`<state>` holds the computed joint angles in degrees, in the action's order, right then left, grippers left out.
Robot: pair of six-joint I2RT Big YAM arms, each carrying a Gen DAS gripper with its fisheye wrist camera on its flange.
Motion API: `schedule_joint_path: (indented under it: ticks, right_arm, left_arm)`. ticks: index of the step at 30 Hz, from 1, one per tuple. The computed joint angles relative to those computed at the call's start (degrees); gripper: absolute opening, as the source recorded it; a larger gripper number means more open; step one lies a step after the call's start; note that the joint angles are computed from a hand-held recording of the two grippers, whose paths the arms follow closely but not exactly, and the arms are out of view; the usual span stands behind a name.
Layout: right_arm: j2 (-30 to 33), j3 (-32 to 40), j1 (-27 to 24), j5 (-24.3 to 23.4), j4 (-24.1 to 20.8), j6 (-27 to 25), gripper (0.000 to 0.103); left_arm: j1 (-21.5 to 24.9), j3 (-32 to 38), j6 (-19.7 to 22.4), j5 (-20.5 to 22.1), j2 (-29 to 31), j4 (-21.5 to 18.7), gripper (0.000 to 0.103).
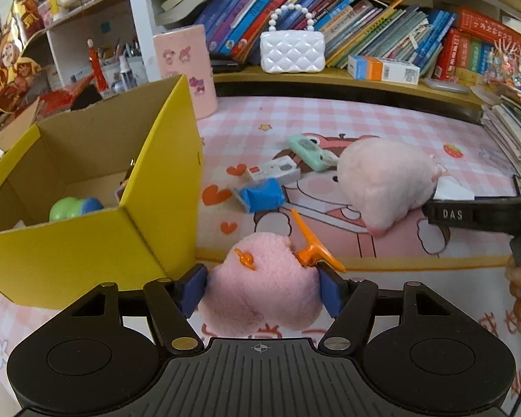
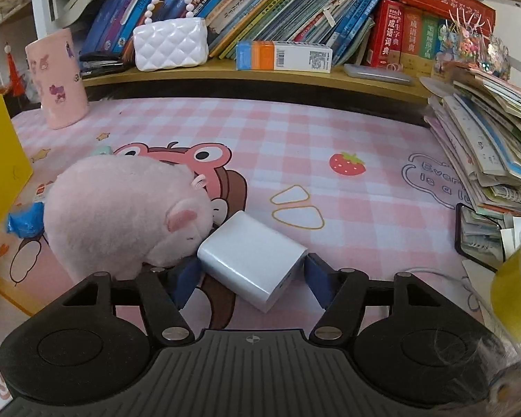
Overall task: Organize objects
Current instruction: 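Grasp the small pink plush with the left gripper while the right gripper grasps the white charger, then carry the pink plush and white charger with both grippers over the yellow box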
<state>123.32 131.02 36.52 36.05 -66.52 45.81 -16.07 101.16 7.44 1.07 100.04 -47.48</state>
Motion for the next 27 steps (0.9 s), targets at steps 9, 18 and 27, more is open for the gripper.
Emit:
schedule_joint_path:
  ticks: [9, 18, 27]
  right_arm:
    - [-4.49, -3.03, 3.34, 2.22, -4.78, 10.52, 0.062]
    - [-3.16, 3.11, 9.23, 3.89, -11.45, 16.59, 0.062]
    - [6.93, 22.01, 14.07, 4.33, -22.93, 19.02, 0.062]
  left_arm:
    - [1.69, -3.38, 3.30, 5.92, -3.43, 1.06, 0.068]
    - [4.46, -5.80, 4.76, 10.52, -5.80, 2.54, 0.068]
    - [9.37, -9.79, 7.99, 14.32, -9.28, 3.70, 0.068]
